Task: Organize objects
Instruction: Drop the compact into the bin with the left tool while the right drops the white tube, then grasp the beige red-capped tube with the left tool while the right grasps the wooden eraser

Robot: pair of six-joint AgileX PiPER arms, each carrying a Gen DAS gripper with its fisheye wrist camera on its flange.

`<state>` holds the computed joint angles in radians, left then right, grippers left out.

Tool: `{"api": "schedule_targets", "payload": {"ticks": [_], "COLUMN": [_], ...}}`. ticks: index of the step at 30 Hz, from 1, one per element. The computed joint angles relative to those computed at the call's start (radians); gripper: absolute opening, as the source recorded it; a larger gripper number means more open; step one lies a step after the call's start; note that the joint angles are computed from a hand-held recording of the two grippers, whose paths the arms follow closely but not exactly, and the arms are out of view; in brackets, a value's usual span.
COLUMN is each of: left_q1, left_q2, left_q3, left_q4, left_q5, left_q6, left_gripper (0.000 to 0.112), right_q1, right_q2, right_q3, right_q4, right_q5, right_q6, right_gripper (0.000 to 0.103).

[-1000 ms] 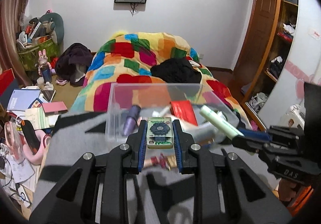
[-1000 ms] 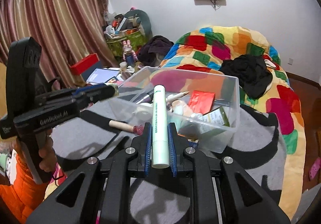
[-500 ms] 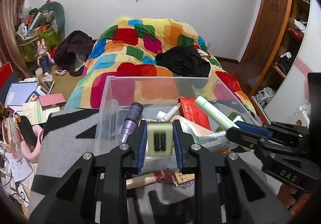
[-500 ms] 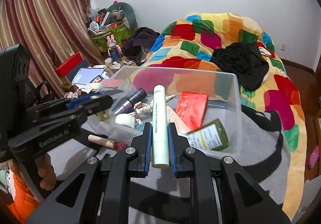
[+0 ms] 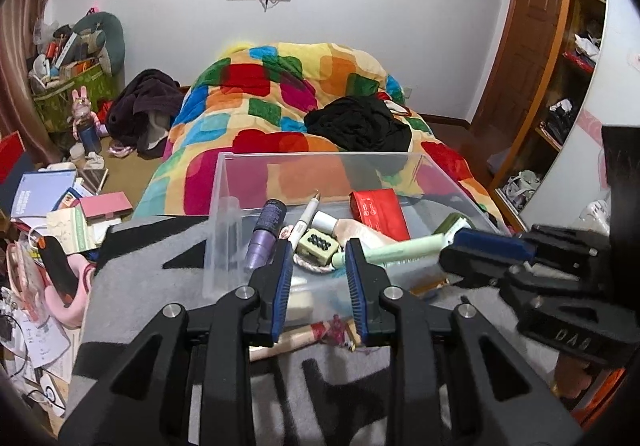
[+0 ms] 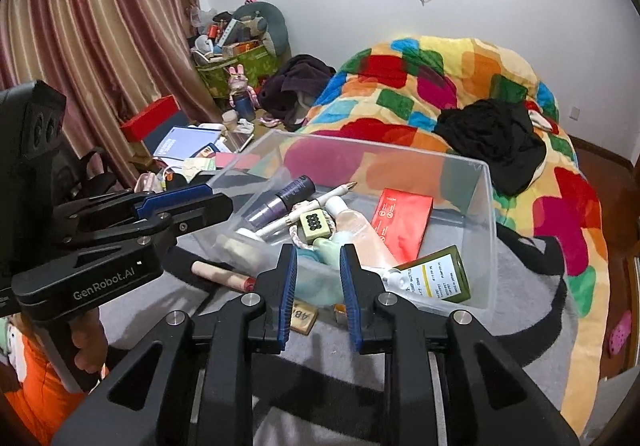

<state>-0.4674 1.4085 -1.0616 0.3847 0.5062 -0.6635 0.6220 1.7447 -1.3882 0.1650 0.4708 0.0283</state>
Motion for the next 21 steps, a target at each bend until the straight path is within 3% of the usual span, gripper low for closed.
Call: {"api": "schedule_targets", "payload": {"ticks": [9,12,17,21], "left_q1": [0.048,0.109,0.200,0.210], "left_q2": [-0.078,-0.046,0.065,0.100], "left_q3": [0.107,0.122,0.096,0.069], "left_q4": [-0.028,-0.167,-0.418,-0.470], "left_q5": [0.012,0.008,0.023,0.043], "left_q6": [0.076,0.219,0.467,0.524], "left_gripper": [0.052,0.054,0.054,0.056], "right_q1": [0.029,0.044,0.042,0.038], "right_q2": [-0.074,-0.055,0.053,0.135], "right_q3": [0.094,0.112,0.052,-0.034], "right_q4": [0.023,0.028,0.051,0.047], "right_q5": [-0.038,-0.044,0.024,0.085], "right_q6": [-0.045,-0.046,-0.047,-0.031], "right_gripper": [0.028,0.035,0.035,0.035]}}
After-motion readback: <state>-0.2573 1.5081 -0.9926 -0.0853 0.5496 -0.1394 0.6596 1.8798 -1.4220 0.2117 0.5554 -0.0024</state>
